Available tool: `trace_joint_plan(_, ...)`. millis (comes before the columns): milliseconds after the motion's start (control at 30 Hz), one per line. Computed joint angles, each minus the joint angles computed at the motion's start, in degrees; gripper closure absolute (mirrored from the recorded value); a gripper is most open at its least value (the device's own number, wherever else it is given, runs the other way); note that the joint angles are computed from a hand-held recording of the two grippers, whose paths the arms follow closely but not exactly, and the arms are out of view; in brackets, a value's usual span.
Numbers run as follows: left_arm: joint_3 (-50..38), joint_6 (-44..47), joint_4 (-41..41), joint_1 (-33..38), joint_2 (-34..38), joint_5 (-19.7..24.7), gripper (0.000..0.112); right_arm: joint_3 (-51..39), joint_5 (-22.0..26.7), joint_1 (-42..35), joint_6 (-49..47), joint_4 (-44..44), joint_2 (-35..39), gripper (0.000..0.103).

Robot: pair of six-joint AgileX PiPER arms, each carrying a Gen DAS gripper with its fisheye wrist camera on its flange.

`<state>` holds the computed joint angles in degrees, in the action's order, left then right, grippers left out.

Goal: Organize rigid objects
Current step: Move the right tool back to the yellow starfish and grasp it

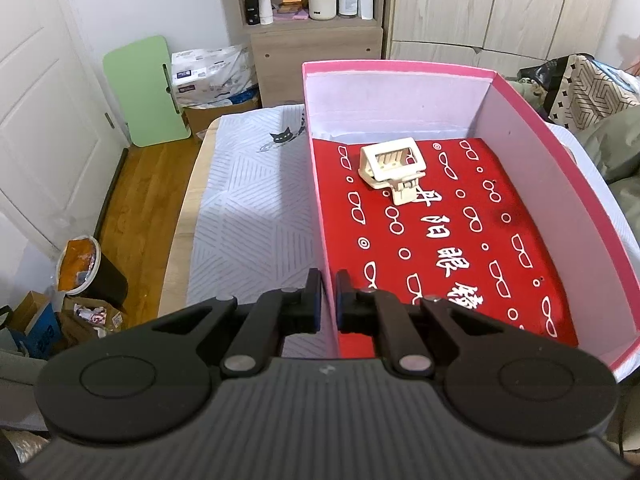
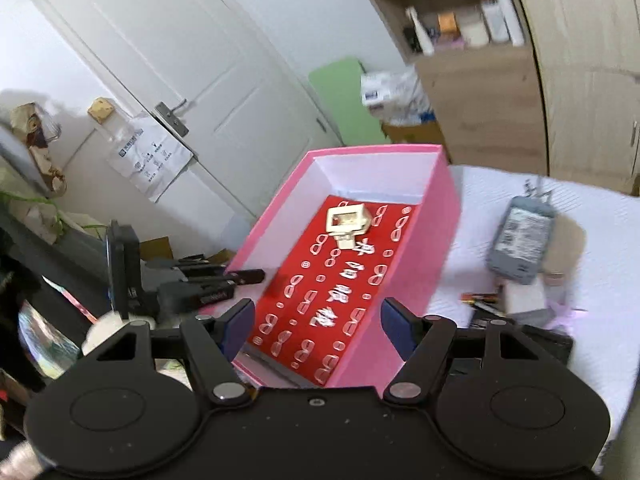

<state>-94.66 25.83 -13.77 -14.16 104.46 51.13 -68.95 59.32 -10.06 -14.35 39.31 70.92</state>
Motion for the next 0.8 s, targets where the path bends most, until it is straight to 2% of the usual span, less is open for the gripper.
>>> trace_joint_plan(100, 0.8, -0.3, 1.0, -0.3, -0.7, -0.1, 0.107, 8.7, -5.8, -0.3, -1.9, -2.4, -6.5, 0.029)
trace_joint_plan(167, 1.6, -0.5, 1.6, -0.5, -1.2, -0.3, 0.107, 15.6, -12.4, 2.5, 1.1, -9.1, -11.3, 0.029)
trace_joint_plan(267, 2.4, -0.7, 2.3, -0.7, -1.7, -0.6, 0.107, 23.9, -18.9, 4.6, 4.8, -15.1, -15.2, 0.029)
trace_joint_plan(400, 2.8, -1.7, 3.5, -1.3, -1.8, -0.7, 0.107, 33.1, -20.9, -1.5, -3.9, -5.5, -19.0, 0.033)
trace_joint_plan(533, 1.7, -2.5, 3.7, -1.3, -1.4, 0.3, 0.107, 38.9, -25.3, -1.6, -5.4, -6.2, -21.7, 0.042)
trace_joint_plan(600, 1.0, -2.7, 3.5, -1.2, -1.1, 1.1, 0.107, 40.4, -26.9, -0.8, -4.6, -9.1, -21.9, 0.053)
trace_joint_plan(700, 0.7, -3.2, 4.1, -1.4, -1.0, 1.2, 0.107, 42.3, -25.5, -4.9, -14.8, -2.2, -21.6, 0.056)
trace_joint_plan(733, 0.8, -3.4, 4.5, -1.6, -1.0, 1.1, 0.107, 42.8, -26.4, -5.2, -17.3, -0.4, -20.8, 0.056)
trace_joint_plan(800, 1.1, -3.8, 5.1, -1.8, -1.2, 0.8, 0.107, 43.5, -30.1, -2.4, -16.0, -2.6, -20.1, 0.056)
